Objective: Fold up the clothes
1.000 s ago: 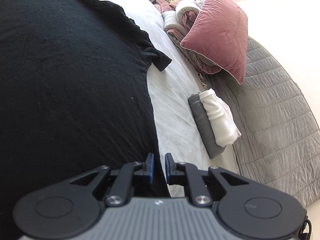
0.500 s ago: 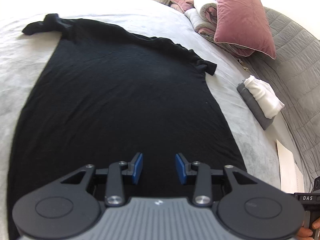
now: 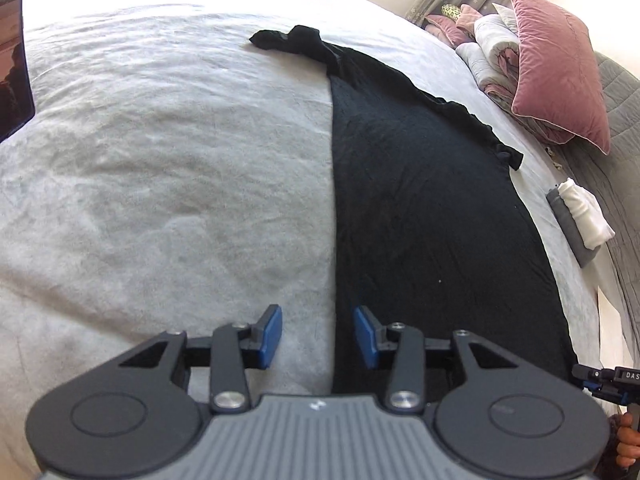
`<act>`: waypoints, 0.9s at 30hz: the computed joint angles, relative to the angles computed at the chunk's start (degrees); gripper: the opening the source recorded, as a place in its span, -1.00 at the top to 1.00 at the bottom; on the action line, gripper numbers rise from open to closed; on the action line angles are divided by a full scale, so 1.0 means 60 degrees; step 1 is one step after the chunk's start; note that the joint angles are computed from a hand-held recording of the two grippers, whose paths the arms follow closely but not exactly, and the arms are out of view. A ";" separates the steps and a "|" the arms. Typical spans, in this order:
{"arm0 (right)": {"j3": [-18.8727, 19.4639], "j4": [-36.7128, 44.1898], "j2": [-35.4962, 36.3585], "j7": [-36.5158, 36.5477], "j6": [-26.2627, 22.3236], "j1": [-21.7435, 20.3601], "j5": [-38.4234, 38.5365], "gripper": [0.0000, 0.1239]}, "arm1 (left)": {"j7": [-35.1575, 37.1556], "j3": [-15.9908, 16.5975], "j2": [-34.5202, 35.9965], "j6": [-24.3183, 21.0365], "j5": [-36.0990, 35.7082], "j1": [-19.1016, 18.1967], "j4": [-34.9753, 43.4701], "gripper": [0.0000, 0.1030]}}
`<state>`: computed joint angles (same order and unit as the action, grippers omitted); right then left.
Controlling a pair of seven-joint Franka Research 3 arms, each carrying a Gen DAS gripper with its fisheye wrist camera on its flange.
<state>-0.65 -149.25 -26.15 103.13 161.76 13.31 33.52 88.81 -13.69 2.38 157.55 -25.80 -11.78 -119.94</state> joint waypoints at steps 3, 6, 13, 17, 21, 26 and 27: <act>0.0344 0.0035 0.0036 0.0358 -0.0155 -0.0322 -0.0543 0.91 | 0.0110 -0.0026 -0.0008 -0.0610 0.0207 -0.0046 0.0139 0.39; 0.0684 0.0043 -0.0061 0.1010 -0.0312 -0.0670 -0.1131 0.95 | -0.0181 -0.0009 -0.0068 -0.1099 0.0655 -0.0095 0.0211 0.99; 0.0887 0.0053 -0.0766 0.1881 -0.1147 -0.1008 -0.2329 0.96 | -0.0038 0.0214 -0.0936 -0.1429 0.0670 -0.0231 -0.0278 1.00; 0.0839 -0.0047 -0.1159 0.2014 -0.1533 -0.1031 -0.2583 0.96 | 0.0154 0.0340 -0.1127 -0.1868 0.0667 -0.0368 -0.0343 1.00; 0.0859 -0.0175 -0.1389 0.2130 -0.1779 -0.1074 -0.2747 0.96 | 0.0275 0.0410 -0.1171 -0.2119 0.0615 -0.0452 -0.0377 1.00; 0.0629 -0.0195 -0.1609 0.2166 -0.2001 -0.0995 -0.2567 0.96 | 0.1502 0.0855 -0.1359 -0.2475 -0.2072 -0.0392 -0.0379 1.00; 0.0609 -0.0150 -0.1672 0.2130 -0.2011 -0.1012 -0.2565 0.96 | 0.1739 0.0928 -0.1435 -0.2524 -0.2531 -0.0353 -0.0385 1.00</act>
<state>3.00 -150.16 -36.18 115.91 149.69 7.24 18.13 99.24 -8.12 -6.23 142.41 -40.99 -13.90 -122.25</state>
